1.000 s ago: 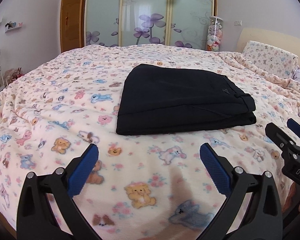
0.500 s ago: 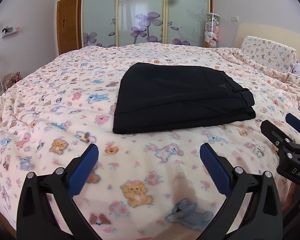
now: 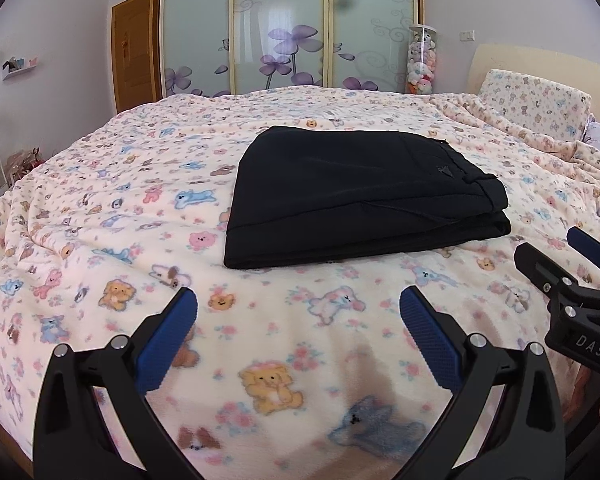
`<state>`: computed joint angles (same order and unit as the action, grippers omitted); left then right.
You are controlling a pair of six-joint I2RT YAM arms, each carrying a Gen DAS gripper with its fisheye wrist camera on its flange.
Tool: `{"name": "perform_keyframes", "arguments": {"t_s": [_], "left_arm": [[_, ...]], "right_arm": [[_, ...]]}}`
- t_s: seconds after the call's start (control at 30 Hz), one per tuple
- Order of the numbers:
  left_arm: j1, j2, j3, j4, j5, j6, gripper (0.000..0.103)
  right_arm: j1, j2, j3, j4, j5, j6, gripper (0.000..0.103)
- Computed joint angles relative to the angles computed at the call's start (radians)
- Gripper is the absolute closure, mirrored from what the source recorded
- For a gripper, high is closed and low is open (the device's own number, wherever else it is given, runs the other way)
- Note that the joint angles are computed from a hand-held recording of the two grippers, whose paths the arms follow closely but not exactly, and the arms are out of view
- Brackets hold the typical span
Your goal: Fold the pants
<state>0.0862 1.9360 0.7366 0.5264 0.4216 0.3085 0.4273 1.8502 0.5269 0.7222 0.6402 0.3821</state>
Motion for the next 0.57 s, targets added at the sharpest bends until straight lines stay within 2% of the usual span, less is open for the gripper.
{"name": "perform_keyframes", "arguments": {"t_s": [0.57], "left_arm": [[0.003,0.002,0.014,-0.025,0.019,0.025,0.002]], "right_arm": [[-0.033,-0.003,-0.002,0.000,-0.038,-0.013,0.001]]}}
